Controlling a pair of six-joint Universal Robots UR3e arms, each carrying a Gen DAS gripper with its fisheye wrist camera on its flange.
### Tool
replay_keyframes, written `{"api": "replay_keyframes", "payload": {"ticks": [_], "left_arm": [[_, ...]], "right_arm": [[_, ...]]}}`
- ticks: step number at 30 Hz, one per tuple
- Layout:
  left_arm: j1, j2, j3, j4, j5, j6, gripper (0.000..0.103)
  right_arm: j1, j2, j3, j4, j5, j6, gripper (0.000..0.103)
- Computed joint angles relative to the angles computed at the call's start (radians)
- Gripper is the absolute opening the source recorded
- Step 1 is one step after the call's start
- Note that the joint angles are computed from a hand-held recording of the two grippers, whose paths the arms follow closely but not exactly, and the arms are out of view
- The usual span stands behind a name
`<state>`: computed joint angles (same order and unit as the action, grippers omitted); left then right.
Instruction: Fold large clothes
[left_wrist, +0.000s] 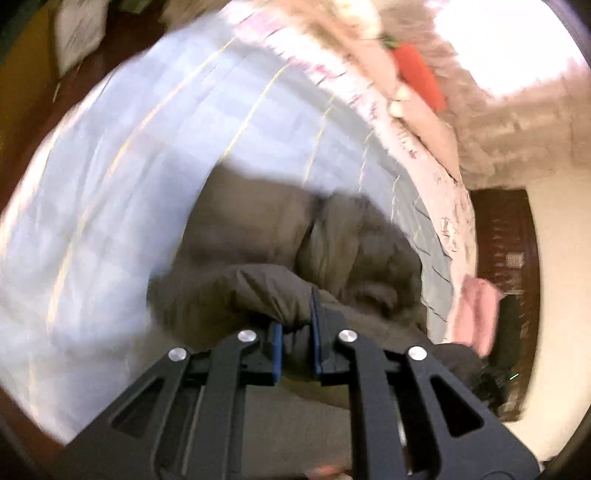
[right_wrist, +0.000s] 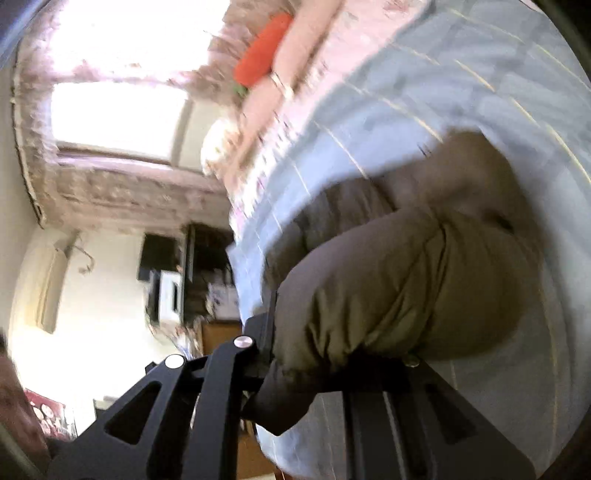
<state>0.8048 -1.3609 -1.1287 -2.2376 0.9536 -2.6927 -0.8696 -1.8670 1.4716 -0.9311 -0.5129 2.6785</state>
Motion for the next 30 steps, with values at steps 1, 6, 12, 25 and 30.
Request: {"api": "replay_keyframes", "payload": {"ticks": [1, 6, 12, 25, 30], "left_arm": [[-0.097, -0.069, 0.018, 0.144, 0.014, -0.105, 0.012], [-0.437, -0.442, 0.218, 0.552, 0.165, -0.469, 0.012], [-0.573, -0.82, 0.525, 0.57, 0.316, -0.599, 0.013], [-0.472, -0.864, 0.658, 0.46, 0.208, -0.596, 0.022], [-0.443, -0.8, 0.736, 0.353, 0.173, -0.499, 0.034]], "right_arm": [[0.055, 0.063, 0.041, -0.209, 0.019, 0.134, 0.011], [0.296, 0.451, 0.044, -1.131, -0.098, 0.797, 0.011], [0.459, 0.79, -0.244, -1.16, -0.373, 0.85, 0.011], [0.343, 0.866, -0.333, -0.821, -0.15, 0.712, 0.036], [0.297, 0.814, -0.297, -0.926, -0.086, 0.791, 0.084]]}}
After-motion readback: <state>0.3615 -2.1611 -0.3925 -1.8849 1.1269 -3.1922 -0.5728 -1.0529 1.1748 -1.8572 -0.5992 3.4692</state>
